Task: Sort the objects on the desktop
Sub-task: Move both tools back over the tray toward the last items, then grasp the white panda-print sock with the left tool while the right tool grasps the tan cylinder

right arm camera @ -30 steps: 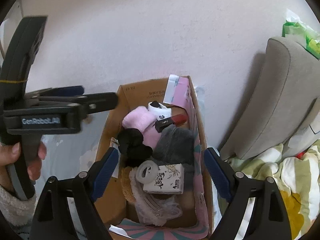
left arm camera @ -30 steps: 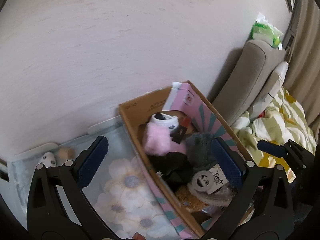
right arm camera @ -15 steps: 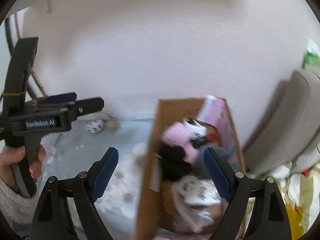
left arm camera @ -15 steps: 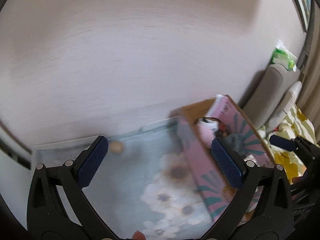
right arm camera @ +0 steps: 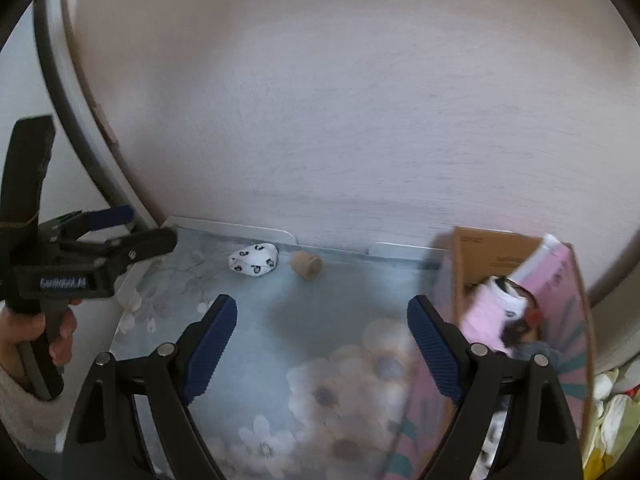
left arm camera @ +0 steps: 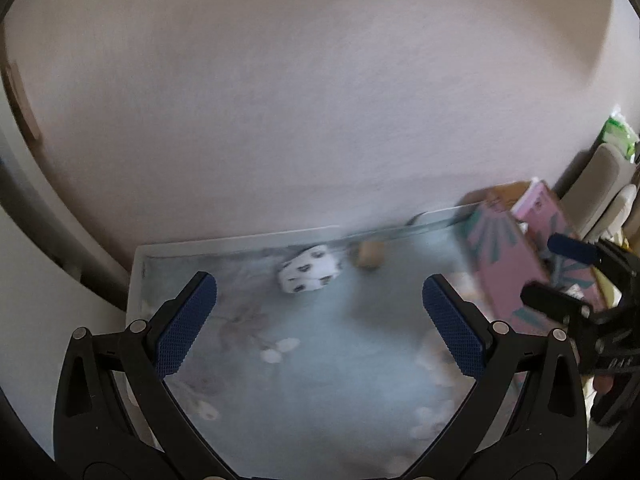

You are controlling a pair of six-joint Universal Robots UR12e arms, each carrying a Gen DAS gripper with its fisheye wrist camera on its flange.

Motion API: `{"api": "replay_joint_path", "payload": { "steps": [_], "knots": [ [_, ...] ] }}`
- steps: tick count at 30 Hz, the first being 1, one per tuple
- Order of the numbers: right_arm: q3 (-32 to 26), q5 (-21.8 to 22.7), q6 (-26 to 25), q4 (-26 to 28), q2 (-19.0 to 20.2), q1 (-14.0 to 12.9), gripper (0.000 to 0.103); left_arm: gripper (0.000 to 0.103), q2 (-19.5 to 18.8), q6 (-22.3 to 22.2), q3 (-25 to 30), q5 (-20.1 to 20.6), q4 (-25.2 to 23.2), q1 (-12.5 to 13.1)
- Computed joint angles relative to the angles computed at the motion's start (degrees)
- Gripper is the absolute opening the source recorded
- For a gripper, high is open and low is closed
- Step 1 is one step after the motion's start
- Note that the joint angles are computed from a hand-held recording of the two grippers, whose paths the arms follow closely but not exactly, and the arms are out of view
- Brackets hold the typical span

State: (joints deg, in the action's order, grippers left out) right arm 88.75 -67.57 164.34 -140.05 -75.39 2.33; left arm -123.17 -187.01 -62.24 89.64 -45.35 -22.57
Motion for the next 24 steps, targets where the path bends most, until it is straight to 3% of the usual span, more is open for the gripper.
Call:
{"api": "replay_joint_path", "payload": {
  "steps": [8, 16, 22, 24],
  "knots": [
    [-4.45, -4.12, 10.23, -2.10, 8.42, 3.05, 0.085, 0.102, -4.42, 1.88, -0.66, -5.38, 4.92, 1.80],
    [-7.16, -8.92, 8.74, -4.65, 13.39, 5.22, 0.085, 0.101, -7.80, 5.45, 0.94, -6.30, 7.34, 2.01],
    [-7.58, -8.56, 10.51, -4.60, 14.59, 5.12, 0.078, 0.101, -8.79, 5.78, 1.44, -7.08, 7.87, 2.19],
    [-7.65, -8.34, 10.45, -4.36, 14.89, 5.10, 0.071, 0.101, -9.15, 5.76, 1.66, -7.76, 7.90, 2.40]
  ]
}}
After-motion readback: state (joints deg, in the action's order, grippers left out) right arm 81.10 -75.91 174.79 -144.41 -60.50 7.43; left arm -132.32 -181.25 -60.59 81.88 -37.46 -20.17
